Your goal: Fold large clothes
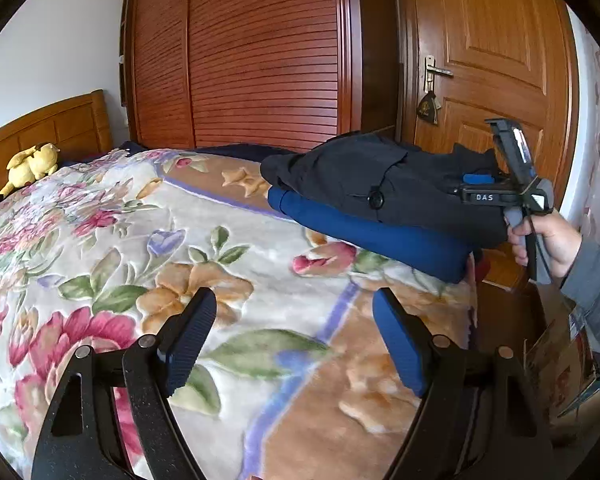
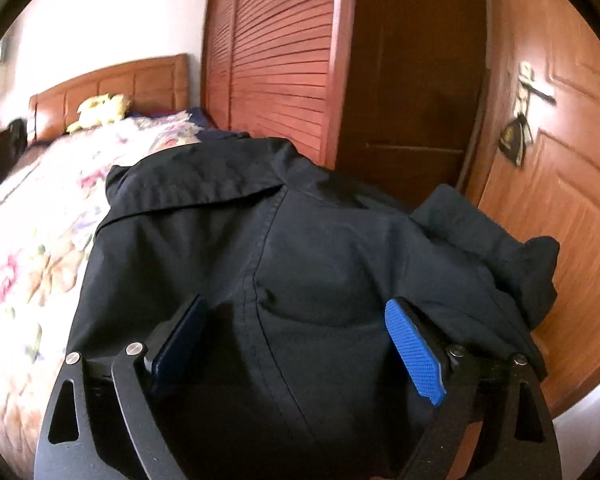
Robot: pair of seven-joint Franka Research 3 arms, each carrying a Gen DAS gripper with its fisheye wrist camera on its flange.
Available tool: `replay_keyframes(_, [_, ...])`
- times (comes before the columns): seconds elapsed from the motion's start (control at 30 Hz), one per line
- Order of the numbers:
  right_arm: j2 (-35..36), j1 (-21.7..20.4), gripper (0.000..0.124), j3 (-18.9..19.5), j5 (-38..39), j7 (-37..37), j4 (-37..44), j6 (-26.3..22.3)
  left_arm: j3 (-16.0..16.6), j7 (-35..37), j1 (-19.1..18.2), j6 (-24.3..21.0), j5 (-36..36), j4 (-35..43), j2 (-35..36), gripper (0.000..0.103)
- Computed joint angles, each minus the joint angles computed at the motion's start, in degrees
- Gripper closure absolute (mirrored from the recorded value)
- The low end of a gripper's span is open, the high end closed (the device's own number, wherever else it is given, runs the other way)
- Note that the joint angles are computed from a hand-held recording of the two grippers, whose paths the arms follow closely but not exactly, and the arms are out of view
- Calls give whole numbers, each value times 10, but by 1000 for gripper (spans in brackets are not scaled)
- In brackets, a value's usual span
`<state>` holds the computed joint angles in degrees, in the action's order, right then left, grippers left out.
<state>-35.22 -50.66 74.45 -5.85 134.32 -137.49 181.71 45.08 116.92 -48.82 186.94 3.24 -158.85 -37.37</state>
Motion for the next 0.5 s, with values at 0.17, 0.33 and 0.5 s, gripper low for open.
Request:
replay_keyframes(0.17, [-47, 25, 32, -10, 6, 23, 5, -46, -69, -47, 84, 14, 5, -37, -11, 22])
replay_keyframes(0.33, [-78, 62, 32, -21, 0, 66, 4, -73, -139, -70, 178, 7, 28, -80, -53, 22])
replay_keyframes(0.5, [-108, 113, 32, -29, -9, 87, 1, -83, -174, -75, 240, -31, 33, -109, -108, 22])
